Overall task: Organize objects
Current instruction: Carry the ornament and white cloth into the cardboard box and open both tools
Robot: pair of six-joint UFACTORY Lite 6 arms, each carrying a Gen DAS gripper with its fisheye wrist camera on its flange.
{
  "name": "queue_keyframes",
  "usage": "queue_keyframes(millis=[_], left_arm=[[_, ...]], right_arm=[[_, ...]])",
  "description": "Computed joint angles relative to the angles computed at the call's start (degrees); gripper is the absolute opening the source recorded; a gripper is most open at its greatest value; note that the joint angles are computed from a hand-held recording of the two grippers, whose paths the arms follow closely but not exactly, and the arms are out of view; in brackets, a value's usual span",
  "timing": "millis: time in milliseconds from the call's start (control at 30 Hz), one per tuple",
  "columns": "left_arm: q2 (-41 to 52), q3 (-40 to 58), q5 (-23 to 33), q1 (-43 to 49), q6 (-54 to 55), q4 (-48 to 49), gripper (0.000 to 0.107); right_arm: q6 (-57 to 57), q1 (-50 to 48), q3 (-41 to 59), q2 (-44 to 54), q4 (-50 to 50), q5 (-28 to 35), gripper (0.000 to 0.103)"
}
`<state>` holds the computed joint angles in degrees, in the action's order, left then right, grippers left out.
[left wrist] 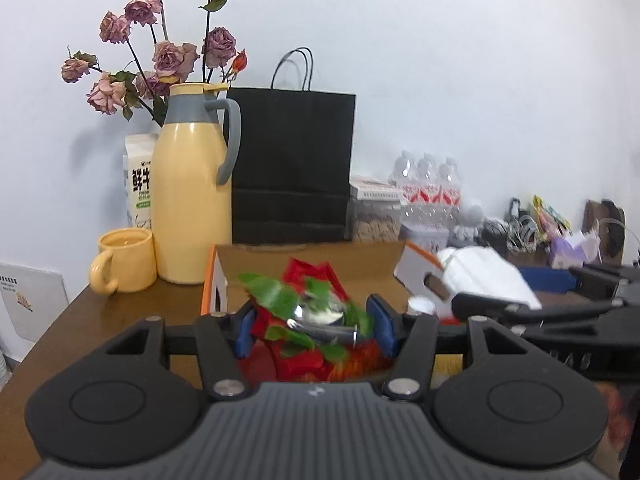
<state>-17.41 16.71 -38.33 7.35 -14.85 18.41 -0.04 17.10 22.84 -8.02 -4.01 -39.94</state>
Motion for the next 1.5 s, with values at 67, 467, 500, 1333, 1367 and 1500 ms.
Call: queue_keyframes(millis=[67, 467, 500, 1333, 1367, 1500], left_arm=[[5.0, 4.7, -0.5, -1.1, 0.9, -2.5, 0.057], [29.6, 29.2, 3.0, -3.4, 1.2, -8.4, 0.052], [30.5, 29.8, 3.0, -3.5, 1.5, -8.6, 0.052], [34.4, 25.4, 12.1, -6.1, -12.7, 11.4, 0.031], [34.5, 25.1, 11.4, -5.7, -13.0, 11.8, 0.028], [32.5, 22.2, 8.9, -4.9, -12.1, 11.8, 0.024]], right_arm=[[0.0, -0.1, 4.9, 4.8, -0.1, 0.1, 0.073], [-0.5, -1.6, 37.4, 32.4, -1.1, 9.3, 0.073], [-0.4, -1.9, 39.1, 34.3, -1.1, 9.7, 0.073], [1.4, -6.4, 21.8, 23.8, -5.5, 1.2, 0.073], [1.5, -6.5, 21.5, 23.7, -5.8, 0.8, 0.073], [1.8, -6.5, 21.0, 23.7, -6.2, 0.3, 0.073]])
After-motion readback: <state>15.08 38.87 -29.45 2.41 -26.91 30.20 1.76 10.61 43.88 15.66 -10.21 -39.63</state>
